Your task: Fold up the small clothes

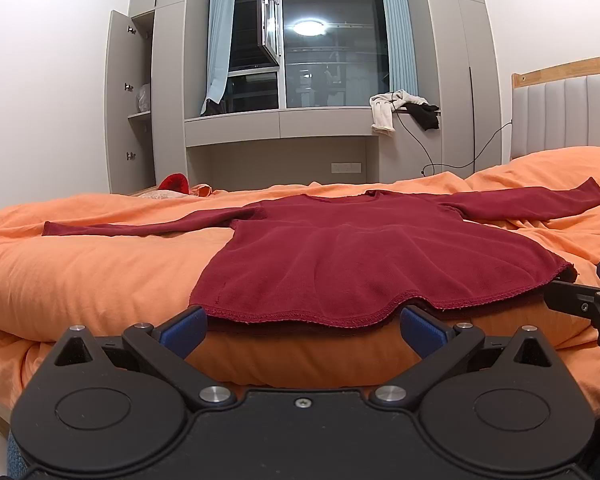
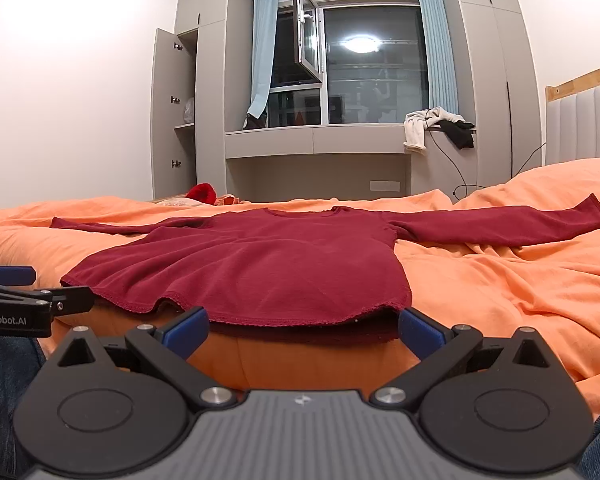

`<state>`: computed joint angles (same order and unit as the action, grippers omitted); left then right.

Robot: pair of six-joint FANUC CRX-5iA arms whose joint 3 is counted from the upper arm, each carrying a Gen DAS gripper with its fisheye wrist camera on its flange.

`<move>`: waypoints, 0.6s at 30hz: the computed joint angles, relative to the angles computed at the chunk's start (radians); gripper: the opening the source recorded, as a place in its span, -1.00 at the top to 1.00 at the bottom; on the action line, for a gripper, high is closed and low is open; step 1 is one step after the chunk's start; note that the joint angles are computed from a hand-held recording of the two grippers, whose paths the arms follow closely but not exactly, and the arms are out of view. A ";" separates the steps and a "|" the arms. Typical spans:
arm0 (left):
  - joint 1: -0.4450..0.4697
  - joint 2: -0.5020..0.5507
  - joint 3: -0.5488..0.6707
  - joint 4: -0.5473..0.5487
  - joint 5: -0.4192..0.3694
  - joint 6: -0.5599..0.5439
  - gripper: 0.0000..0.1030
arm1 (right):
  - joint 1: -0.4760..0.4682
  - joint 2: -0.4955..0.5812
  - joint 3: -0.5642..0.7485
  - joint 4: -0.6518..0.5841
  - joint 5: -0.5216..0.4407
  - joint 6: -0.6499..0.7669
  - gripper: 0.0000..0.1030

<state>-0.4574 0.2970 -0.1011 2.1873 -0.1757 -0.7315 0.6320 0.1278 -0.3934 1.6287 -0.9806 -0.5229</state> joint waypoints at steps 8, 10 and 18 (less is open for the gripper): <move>-0.001 0.000 0.000 0.003 0.001 -0.003 -0.99 | -0.002 -0.004 -0.004 0.002 0.004 -0.001 -1.00; -0.001 0.000 0.000 0.003 0.001 -0.003 -0.99 | -0.003 -0.005 -0.005 0.003 0.005 -0.002 -1.00; 0.000 0.000 0.000 0.001 0.001 -0.002 -0.99 | -0.005 -0.007 -0.007 0.004 0.008 -0.003 -1.00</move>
<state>-0.4577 0.2971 -0.1010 2.1880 -0.1746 -0.7337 0.6269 0.1212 -0.4004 1.6331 -0.9731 -0.5260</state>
